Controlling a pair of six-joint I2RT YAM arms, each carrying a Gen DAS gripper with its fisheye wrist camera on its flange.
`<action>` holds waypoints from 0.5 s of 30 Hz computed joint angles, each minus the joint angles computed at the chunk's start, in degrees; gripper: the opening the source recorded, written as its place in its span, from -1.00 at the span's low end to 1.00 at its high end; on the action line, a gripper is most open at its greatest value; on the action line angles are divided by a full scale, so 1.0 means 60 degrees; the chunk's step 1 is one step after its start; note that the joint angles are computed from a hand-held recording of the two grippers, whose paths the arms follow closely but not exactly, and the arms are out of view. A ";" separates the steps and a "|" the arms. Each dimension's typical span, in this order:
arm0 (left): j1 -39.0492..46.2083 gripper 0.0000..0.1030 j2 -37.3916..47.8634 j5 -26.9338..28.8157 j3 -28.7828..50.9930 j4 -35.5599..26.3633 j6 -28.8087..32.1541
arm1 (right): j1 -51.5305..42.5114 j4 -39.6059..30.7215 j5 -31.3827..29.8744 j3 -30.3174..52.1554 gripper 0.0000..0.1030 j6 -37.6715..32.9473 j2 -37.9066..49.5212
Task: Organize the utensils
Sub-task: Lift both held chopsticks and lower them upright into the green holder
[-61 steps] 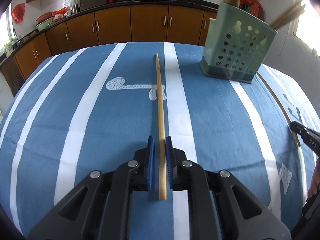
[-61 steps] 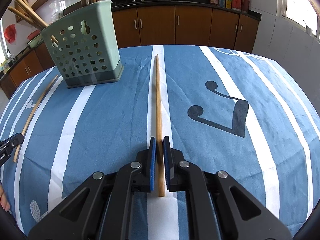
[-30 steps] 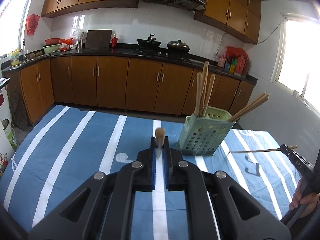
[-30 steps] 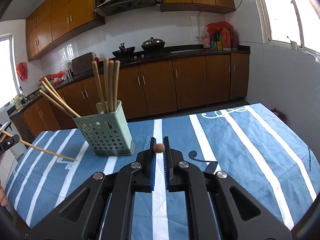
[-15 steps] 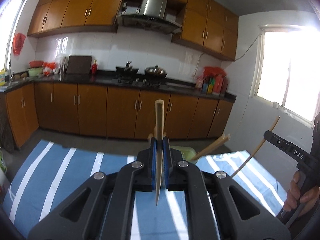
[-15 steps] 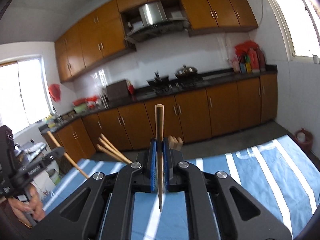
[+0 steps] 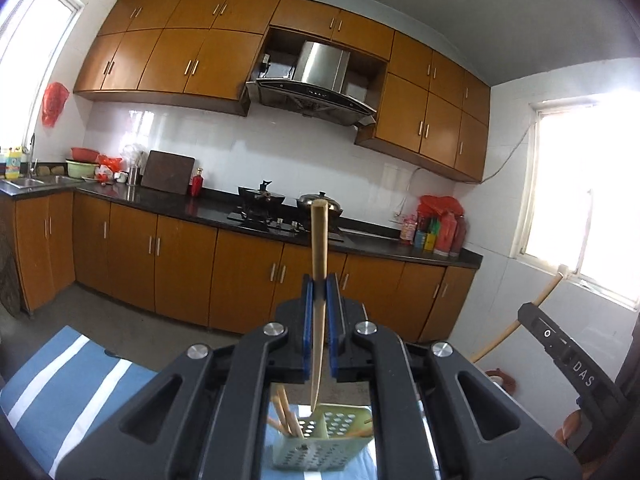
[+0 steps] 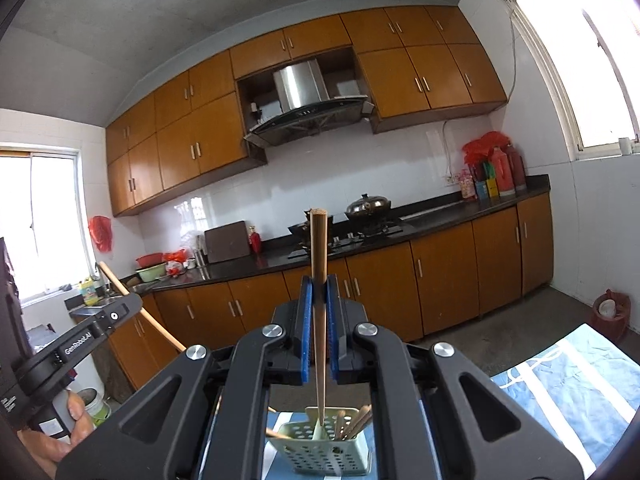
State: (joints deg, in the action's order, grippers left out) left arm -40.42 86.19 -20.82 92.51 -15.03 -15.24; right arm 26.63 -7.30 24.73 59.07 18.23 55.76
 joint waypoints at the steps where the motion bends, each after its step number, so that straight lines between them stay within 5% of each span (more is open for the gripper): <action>1: 0.0051 -0.85 0.0164 0.0056 0.0076 0.0021 0.0011 | -0.0134 0.0093 -0.0141 -0.0048 -0.86 0.0059 0.0173; 15: 0.0593 -0.86 0.1117 0.0854 -0.0257 0.0731 -0.0120 | -0.0358 0.0442 -0.0630 -0.0297 -0.85 0.0190 0.1188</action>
State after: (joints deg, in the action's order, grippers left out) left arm -36.86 92.89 -15.70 90.96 -10.64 -15.96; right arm 24.48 -4.65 20.95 57.28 19.37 62.89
